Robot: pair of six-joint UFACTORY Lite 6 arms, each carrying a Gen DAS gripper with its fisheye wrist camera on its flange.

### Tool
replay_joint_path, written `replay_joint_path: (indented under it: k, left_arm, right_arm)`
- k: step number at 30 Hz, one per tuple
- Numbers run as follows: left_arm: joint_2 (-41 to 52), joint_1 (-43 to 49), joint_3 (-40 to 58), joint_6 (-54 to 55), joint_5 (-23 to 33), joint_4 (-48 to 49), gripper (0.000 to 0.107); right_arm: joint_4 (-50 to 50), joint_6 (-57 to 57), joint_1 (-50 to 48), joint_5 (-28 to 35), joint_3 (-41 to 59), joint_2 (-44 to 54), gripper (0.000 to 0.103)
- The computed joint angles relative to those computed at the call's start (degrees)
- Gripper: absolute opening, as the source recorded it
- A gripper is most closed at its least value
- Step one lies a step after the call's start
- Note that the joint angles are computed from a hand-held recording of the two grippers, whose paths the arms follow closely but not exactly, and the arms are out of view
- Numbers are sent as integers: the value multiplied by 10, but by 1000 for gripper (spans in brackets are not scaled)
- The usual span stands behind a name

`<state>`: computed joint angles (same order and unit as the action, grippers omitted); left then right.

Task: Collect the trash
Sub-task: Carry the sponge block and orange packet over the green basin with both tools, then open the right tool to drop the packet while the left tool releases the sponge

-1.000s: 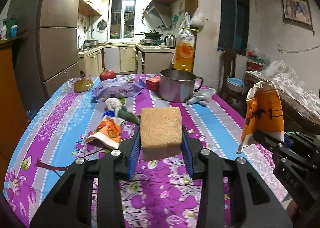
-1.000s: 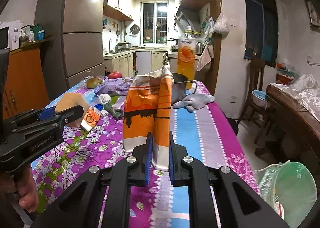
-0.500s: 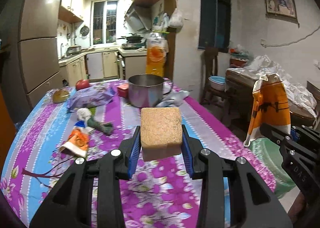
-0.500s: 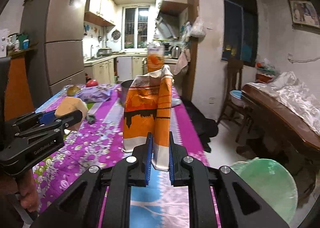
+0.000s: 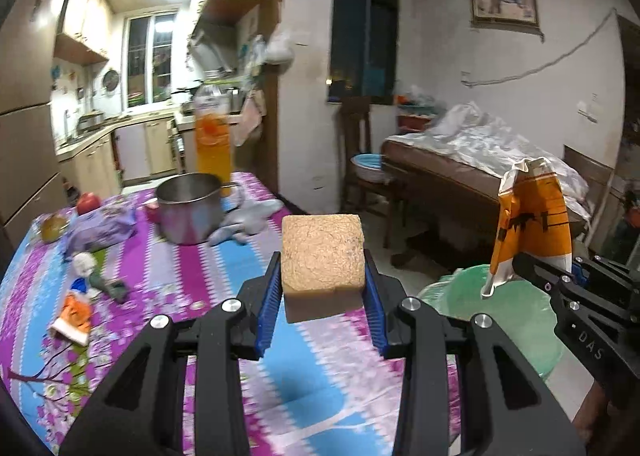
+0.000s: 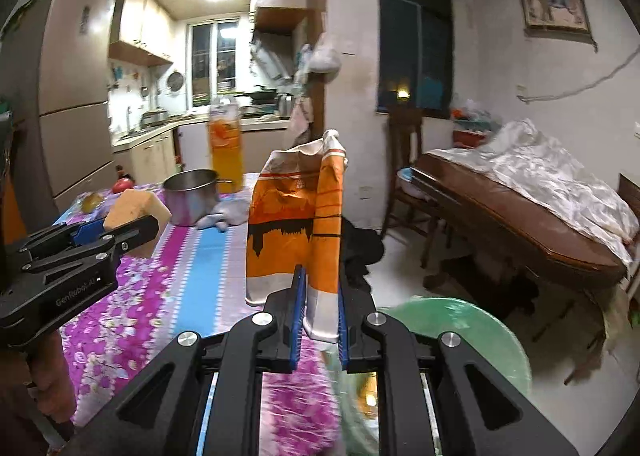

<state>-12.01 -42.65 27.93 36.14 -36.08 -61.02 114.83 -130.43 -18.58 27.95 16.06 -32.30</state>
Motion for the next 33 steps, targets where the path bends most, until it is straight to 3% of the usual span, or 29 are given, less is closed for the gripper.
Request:
replay_joint_path:
  k: [6,14,20,27,33]
  left_arm:
    - [121,-58,117,5,5,-2,36]
    - [272,-100,290,54,57,-30,36]
    - [384,-100,417,120,117,-87,36]
    - [490,-86,535,249,180,-218,36]
    - [541,-76,588,341,200,-308,36]
  right_arm:
    - [-129,34,-192,94,51,66,14]
    - [-254,77,-337,137,243,305,14]
    - [-371,177,-333,102,376,442,14]
    - [-561,387,-298,90,567,618,14]
    - [-642,479,-274,88,633,693,14]
